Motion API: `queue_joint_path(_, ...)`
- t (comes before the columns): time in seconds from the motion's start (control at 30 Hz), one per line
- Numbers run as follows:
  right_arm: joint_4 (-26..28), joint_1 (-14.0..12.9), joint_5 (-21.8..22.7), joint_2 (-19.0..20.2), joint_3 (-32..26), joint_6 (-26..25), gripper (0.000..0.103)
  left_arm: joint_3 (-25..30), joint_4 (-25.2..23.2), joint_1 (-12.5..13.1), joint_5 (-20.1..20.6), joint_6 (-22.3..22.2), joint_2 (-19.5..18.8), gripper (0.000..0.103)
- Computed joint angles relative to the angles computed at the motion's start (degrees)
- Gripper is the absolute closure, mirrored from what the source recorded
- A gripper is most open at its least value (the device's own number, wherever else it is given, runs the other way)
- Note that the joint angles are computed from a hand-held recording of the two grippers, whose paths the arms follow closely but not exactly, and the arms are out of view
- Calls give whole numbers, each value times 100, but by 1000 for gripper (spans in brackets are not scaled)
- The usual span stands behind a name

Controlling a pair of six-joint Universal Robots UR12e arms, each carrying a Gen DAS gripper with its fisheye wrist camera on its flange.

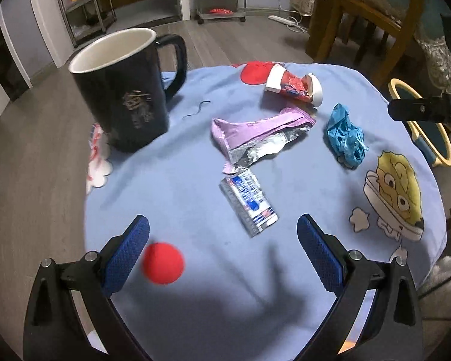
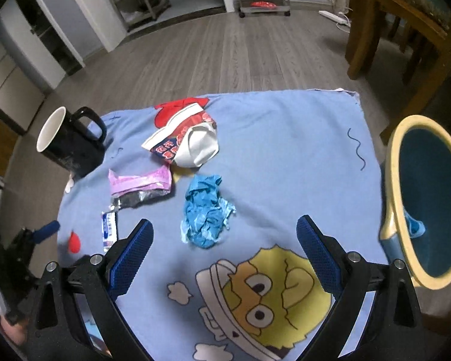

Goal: Collect trash
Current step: 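Grasp the blue cloth with the right tool while the left tool grasps the toothpaste box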

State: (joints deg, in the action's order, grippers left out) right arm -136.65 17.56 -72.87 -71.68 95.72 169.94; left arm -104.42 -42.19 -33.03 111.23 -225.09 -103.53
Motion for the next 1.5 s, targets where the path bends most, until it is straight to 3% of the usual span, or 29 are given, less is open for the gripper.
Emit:
queue_joint_path(0.23, 264, -28, 437, 143, -125, -90, 16, 31, 312, 69, -16, -160, -173, 7)
queue_joint_path(0.37, 407, -12, 656, 239, -178, -98, 18, -44, 534, 148, -227, -324, -209, 15)
queue_joint_path(0.63, 496, 72, 566, 461, -292, 150, 21, 67, 293, 126, -302, -88, -327, 26)
queue_joint_path(0.73, 584, 90, 469, 510, -334, 227, 40, 178, 62, 93, -200, 41, -386, 34)
queue_joint_path(0.8, 751, 85, 468, 534, -377, 195, 61, 235, -75, 75, -98, 123, -414, 42)
queue_joint_path(0.83, 853, 88, 438, 541, -400, 161, 64, 243, -102, 66, -72, 132, -413, 45)
queue_joint_path(0.97, 935, 71, 427, 507, -396, 60, 66, 234, -145, 99, -163, 41, -356, 72)
queue_joint_path(1.27, 920, -22, 476, 305, -261, 171, 67, 262, -367, 60, -327, 8, -266, 73)
queue_joint_path(1.5, 769, -125, 499, -18, -170, 144, 67, 319, -43, -94, -224, 217, -149, 94)
